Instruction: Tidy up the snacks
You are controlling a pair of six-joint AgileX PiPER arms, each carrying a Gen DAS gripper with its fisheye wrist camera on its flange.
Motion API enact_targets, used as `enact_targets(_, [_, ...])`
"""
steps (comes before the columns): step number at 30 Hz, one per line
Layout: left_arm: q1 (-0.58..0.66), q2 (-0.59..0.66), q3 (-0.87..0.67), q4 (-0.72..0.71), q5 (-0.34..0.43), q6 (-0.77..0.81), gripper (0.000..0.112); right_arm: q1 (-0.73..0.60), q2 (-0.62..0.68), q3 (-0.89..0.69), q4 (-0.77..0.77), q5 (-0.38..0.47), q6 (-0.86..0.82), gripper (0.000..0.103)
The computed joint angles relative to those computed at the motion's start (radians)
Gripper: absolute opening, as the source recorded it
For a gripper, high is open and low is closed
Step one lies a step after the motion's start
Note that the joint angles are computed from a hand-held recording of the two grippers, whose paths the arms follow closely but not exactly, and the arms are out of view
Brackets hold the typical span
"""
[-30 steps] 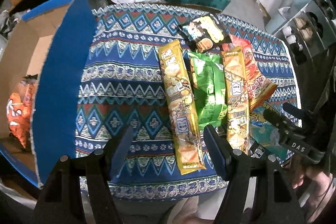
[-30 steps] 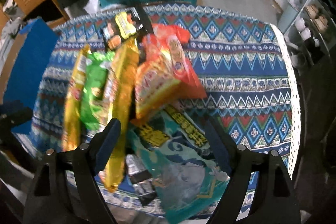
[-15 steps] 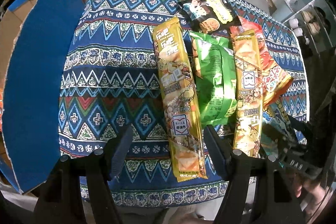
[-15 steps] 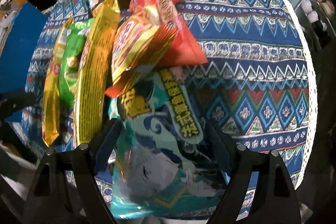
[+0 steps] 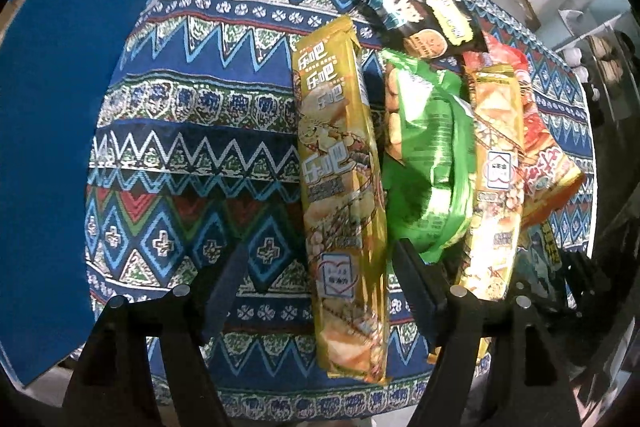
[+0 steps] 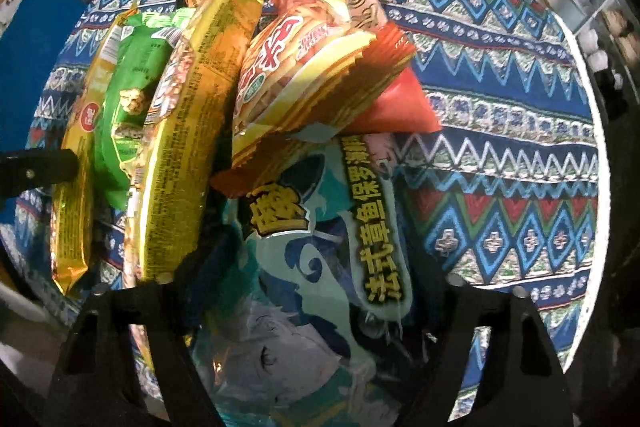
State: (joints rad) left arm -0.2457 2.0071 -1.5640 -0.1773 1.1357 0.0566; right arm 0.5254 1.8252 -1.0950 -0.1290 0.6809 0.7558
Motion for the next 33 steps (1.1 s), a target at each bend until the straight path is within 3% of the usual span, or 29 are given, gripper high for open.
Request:
enact_targets(6, [0.001, 0.047, -0.030, -0.002, -0.001, -0.017, 0.076, 0.031, 0.025, -0.005, -0.067, -0.028, 0.091, 0.061])
enact_targets(10, [-0.009, 0.049, 0.004, -0.028, -0.053, -0.002, 0.073, 0.026, -0.016, 0.029, -0.093, -0.037, 0.149, 0.056])
enact_targets(12, [0.006, 0.058, 0.005, -0.066, -0.057, 0.034, 0.064, 0.014, -0.056, 0.051, -0.092, -0.031, 0.161, 0.053])
enact_targets(13, [0.011, 0.053, 0.014, -0.076, -0.064, 0.046, 0.055, 0.015, -0.068, 0.060, -0.095, -0.032, 0.178, 0.053])
enact_targets(14, [0.017, 0.055, 0.017, -0.097, -0.060, 0.066, 0.039, 0.014, -0.082, 0.073, -0.097, -0.035, 0.195, 0.053])
enact_targets(15, [0.020, 0.061, 0.013, -0.109, -0.047, 0.076, 0.033, 0.014, -0.095, 0.082, -0.095, -0.037, 0.209, 0.053])
enact_targets(23, [0.012, 0.009, 0.085, -0.083, -0.094, 0.085, 0.032, 0.035, -0.206, 0.139, -0.117, 0.000, 0.322, 0.049])
enact_targets(33, [0.032, -0.164, 0.190, -0.069, -0.110, 0.132, 0.032, 0.083, -0.354, 0.188, -0.210, 0.076, 0.461, 0.049])
